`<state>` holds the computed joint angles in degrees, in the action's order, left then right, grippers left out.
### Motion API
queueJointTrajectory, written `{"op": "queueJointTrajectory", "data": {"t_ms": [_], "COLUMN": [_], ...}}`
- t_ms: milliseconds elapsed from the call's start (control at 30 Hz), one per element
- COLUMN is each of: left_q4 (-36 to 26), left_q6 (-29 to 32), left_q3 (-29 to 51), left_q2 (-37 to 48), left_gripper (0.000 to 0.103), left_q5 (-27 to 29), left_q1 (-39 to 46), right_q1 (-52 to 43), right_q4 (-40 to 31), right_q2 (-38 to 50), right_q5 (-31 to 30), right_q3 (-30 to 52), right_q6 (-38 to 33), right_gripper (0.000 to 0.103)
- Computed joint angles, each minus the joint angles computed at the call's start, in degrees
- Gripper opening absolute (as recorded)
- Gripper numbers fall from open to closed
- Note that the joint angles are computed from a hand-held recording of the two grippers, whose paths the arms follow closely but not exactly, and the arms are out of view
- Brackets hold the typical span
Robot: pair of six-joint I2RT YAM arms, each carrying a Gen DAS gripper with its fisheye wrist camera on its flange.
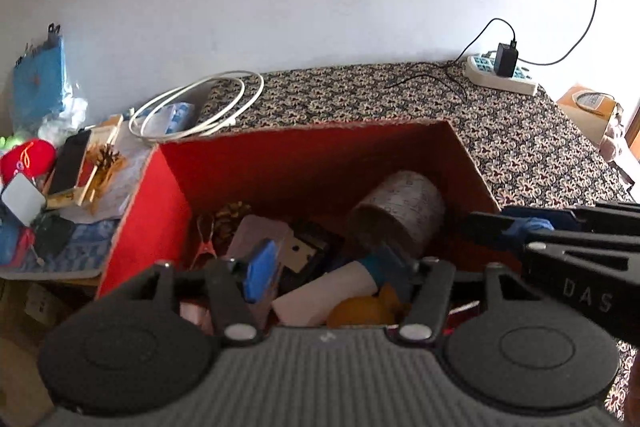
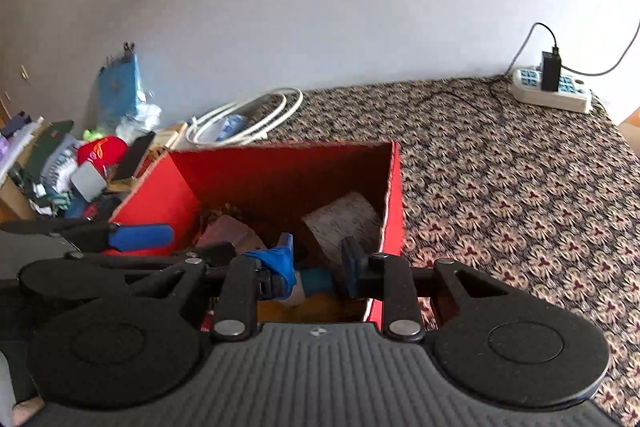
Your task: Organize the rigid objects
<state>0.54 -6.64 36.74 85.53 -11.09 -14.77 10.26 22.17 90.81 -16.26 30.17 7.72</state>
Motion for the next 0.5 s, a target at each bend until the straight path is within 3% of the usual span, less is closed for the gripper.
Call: {"op": "queueJointTrajectory", "data": {"t_ms": [500], "left_q4": [-10.4], "left_q6": [-5.8], "left_q3": [-3.7], "left_q2": [-8.5], "left_gripper": [0.074], "left_q5": [-7.3], "left_q1": [-7.6], "right_q1": [0.6], "right_q4": [-17.9], "right_q2": [-10.9], "right_q5": [2.3], "right_q3": [-1.6], "right_q6": [0.7], "right_gripper": [0.01]}}
